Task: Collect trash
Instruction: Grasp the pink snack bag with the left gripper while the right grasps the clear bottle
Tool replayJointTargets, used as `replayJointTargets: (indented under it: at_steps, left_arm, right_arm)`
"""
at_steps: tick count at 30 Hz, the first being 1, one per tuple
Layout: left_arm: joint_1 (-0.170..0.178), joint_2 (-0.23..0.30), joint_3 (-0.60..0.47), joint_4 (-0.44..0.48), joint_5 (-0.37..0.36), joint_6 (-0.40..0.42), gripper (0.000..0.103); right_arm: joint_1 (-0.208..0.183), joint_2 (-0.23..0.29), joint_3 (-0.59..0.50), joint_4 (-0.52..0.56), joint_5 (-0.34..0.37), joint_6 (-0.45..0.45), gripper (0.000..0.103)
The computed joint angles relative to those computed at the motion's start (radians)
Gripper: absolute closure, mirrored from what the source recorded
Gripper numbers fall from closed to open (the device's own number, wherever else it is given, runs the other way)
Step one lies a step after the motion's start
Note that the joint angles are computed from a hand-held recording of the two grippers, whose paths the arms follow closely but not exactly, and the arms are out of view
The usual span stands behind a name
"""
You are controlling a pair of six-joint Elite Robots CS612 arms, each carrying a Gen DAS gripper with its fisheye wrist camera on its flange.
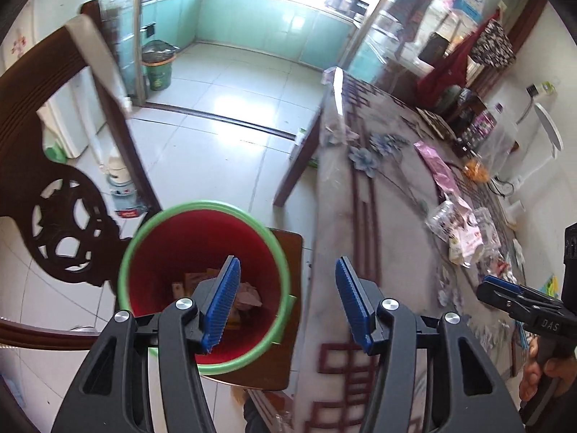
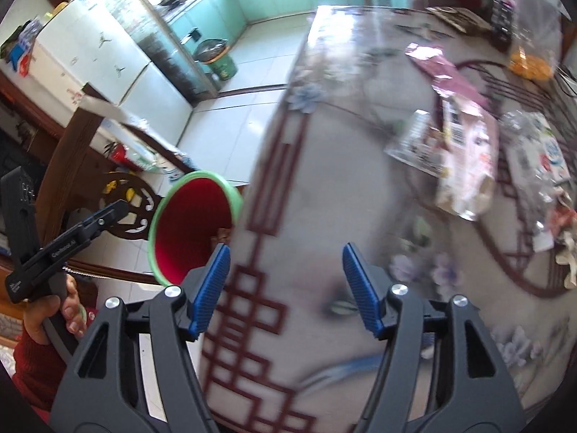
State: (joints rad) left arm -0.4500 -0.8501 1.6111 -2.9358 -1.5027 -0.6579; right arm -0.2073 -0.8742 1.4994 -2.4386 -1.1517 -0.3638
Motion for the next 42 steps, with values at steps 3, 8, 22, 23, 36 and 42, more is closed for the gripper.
replayJointTargets:
  at_steps: [3,8,22,23,36,42]
  left_arm:
    - [-0.023,0.015,-0.032,0.014,-0.013,0.029,0.051]
    - [-0.066,0.032,-0.078,0.049,-0.003,0.007,0.051]
    - [-0.175,0.227,-0.470,0.226,-0.021,-0.008,0.051]
    - [-0.179,0.244,-0.506,0.251,-0.024,-0.001,0.051]
    - [-0.193,0.457,-0.916,0.609,-0.043,0.089,0.059]
    - [-0.185,0.483,-0.953,0.645,-0.076,0.069,0.085]
  right_arm:
    - [-0.033,0.003,-0.002,-0.033,-0.036,0.011,0.040]
    - [-0.099,0.049,-0.083,-0.067,-0.073,0.032,0.041]
    - [-0.150,0.281,-0.451,0.255,-0.119,-0.111,0.053]
    - [-0.151,0.292,-0.469,0.280,-0.114,-0.122,0.053]
    - [-0.219,0.266,-0.452,0.300,0.081,-0.161,0.062]
    - [-0.238,0.261,-0.442,0.317,0.119,-0.120,0.062]
